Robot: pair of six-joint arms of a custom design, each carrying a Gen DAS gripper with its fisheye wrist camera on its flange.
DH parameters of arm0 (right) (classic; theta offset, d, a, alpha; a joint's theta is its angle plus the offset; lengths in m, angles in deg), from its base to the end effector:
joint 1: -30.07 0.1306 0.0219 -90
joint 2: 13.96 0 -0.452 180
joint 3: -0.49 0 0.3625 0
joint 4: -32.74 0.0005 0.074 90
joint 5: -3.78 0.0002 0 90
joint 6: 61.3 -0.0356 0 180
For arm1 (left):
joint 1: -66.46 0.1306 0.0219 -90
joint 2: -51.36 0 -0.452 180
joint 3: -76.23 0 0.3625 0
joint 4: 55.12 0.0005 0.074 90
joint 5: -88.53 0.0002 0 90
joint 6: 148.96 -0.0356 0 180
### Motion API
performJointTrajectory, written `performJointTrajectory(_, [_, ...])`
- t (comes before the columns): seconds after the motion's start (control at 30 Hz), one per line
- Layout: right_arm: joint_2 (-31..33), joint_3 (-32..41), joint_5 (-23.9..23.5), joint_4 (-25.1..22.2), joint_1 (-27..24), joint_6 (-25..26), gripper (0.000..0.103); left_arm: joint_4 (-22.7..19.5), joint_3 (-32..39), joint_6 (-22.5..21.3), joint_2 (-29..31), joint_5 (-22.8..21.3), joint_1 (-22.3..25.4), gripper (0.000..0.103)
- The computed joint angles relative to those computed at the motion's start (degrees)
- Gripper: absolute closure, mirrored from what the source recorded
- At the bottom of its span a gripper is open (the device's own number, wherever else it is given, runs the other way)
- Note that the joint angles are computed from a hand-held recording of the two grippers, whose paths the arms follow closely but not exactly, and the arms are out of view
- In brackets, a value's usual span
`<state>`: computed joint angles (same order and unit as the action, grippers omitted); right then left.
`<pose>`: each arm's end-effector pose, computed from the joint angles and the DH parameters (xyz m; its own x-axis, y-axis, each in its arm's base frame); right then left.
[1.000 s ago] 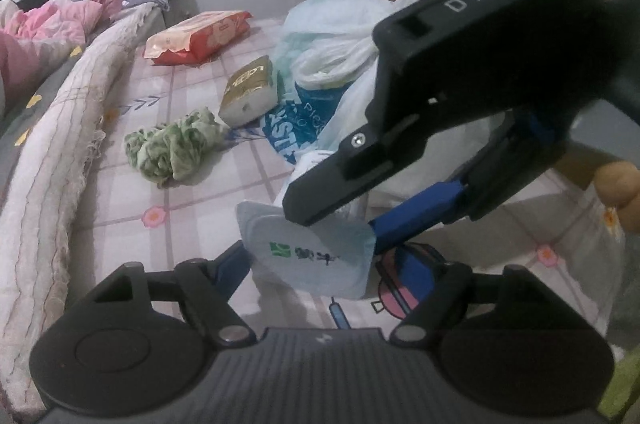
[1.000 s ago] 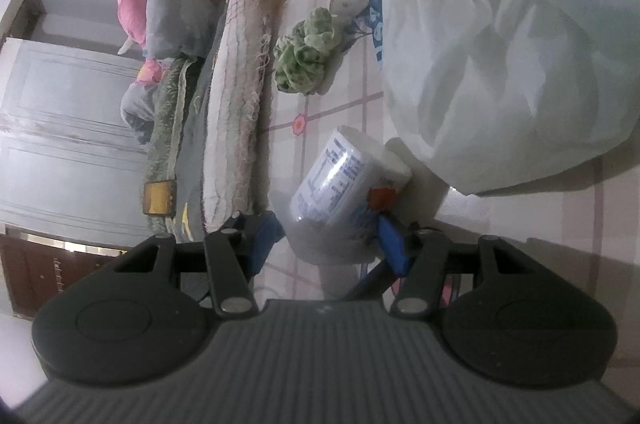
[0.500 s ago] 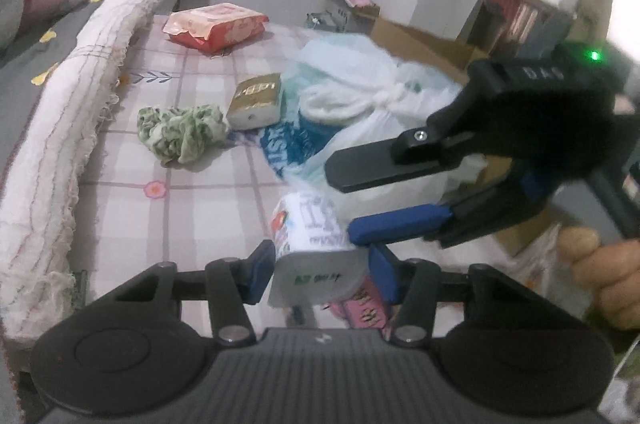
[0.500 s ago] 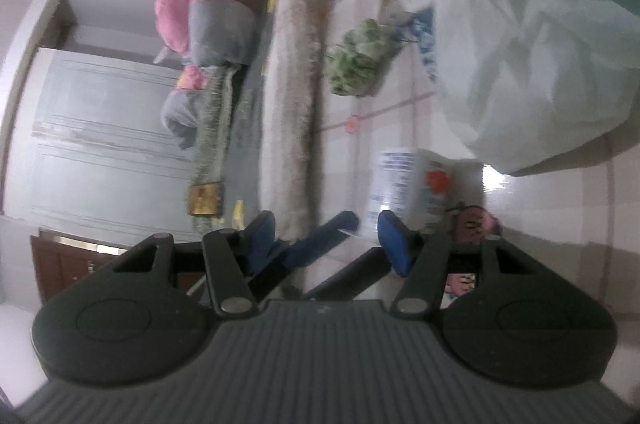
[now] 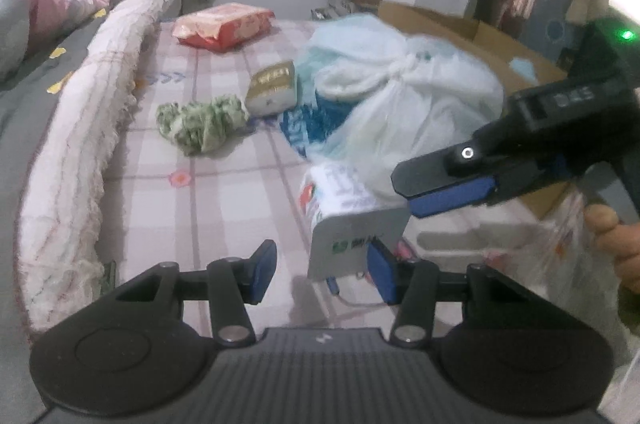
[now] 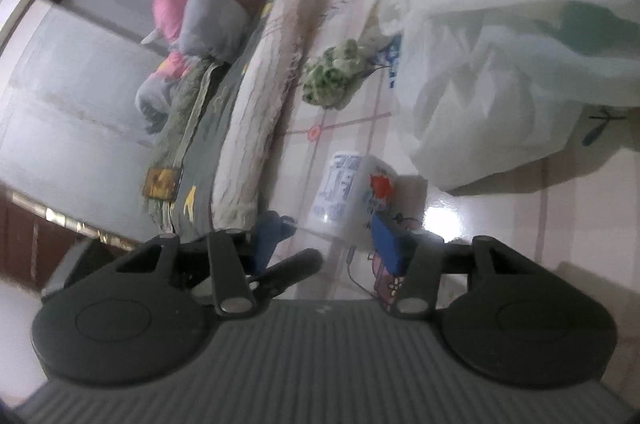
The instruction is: Organize soft objects
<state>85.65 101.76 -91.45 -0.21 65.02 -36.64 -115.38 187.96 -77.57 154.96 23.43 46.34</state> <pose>0.4518 0.3191 0.5297 -0.7541 0.5771 -0.3135 0.1222 0.5923 0.7964 0.5131 -0.2045 0.5372 -0.5255 0.5008 -0.6878 0.7622 0.6362 -0.1191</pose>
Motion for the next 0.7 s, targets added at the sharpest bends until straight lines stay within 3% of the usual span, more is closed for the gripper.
performJointTrajectory(0.13, [0.97, -0.76, 0.12, 2.78, 0.40, 1.46, 0.058, 0.06, -0.63, 0.54, 1.19, 0.17, -0.29, 0.062])
performJointTrajectory(0.37, [0.56, 0.18, 0.30, 2.31, 0.41, -0.06, 0.062, -2.22, 1.39, 3.15, 1.56, 2.53, 0.08, 0.072])
performJointTrajectory(0.53, [0.22, 1.82, 1.28, 0.35, -0.11, -0.36, 0.062, -2.11, 3.41, 5.17, 1.40, 5.34, 0.39, 0.071])
performJointTrajectory(0.7, [0.31, 0.57, 1.59, 2.75, -1.28, -4.74, 0.063, -2.00, 6.25, 10.10, 3.39, 6.67, 0.32, 0.071])
